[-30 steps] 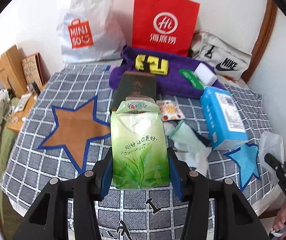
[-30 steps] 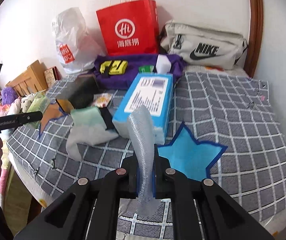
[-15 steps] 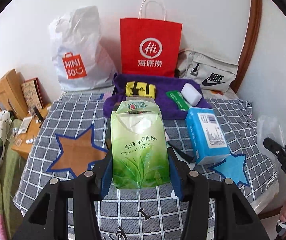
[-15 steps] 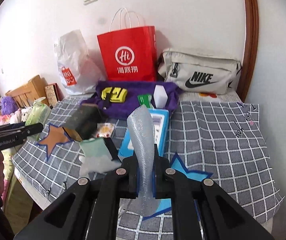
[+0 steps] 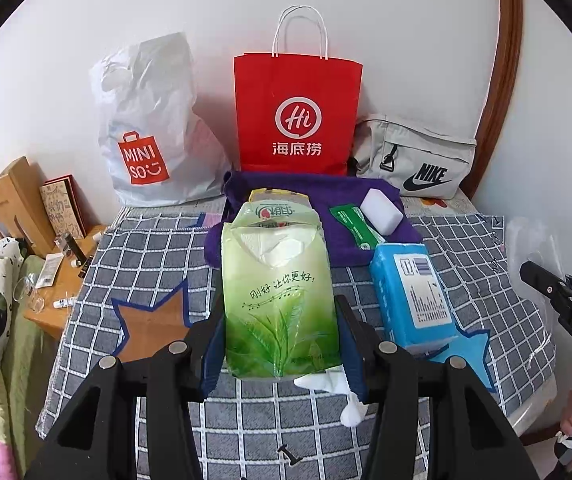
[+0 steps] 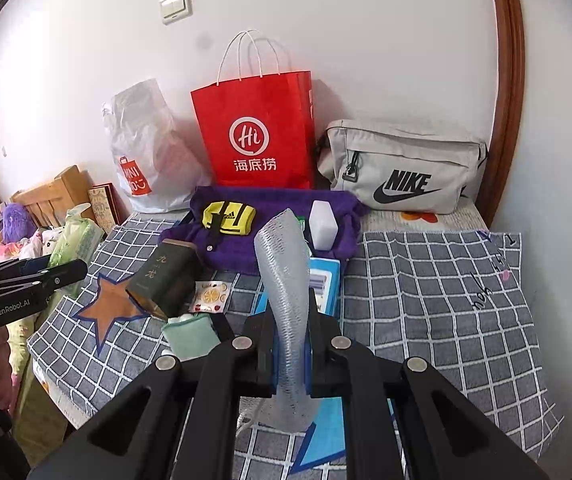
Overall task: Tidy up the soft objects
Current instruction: 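Carry the mesh bag and tea packet with both tools onto the purple towel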
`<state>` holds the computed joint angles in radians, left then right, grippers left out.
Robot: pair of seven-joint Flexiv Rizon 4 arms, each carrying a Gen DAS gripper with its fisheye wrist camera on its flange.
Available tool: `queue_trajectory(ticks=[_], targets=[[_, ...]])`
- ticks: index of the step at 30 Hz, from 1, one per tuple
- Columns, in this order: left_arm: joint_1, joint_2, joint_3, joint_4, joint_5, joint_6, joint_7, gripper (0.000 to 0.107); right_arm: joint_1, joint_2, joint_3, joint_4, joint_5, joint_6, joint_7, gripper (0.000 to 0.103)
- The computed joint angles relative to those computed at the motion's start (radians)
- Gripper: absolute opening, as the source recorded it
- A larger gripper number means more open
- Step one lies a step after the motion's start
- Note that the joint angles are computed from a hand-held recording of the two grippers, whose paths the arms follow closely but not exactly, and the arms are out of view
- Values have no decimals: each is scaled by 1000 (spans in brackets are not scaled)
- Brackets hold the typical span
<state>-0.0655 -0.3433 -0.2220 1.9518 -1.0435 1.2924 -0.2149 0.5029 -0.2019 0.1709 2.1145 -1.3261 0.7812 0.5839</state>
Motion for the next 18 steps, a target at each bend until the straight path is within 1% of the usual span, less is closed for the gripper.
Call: queue_trajectory(ticks=[5, 10, 13, 18], targets=[[-6, -34, 7, -46, 64, -1, -57, 47, -18, -5, -15, -15, -16, 18, -19, 9], [3, -68, -2, -92, 137, -5, -122, 48, -39, -17, -30, -36, -36, 46, -35, 9], [14, -85, -16, -112, 169, 1, -144, 48, -49, -25, -39, -49, -49, 62, -43, 9], [16, -128, -12, -170, 261, -21, -226, 48, -67, -46, -55, -71, -58, 89, -59, 9]])
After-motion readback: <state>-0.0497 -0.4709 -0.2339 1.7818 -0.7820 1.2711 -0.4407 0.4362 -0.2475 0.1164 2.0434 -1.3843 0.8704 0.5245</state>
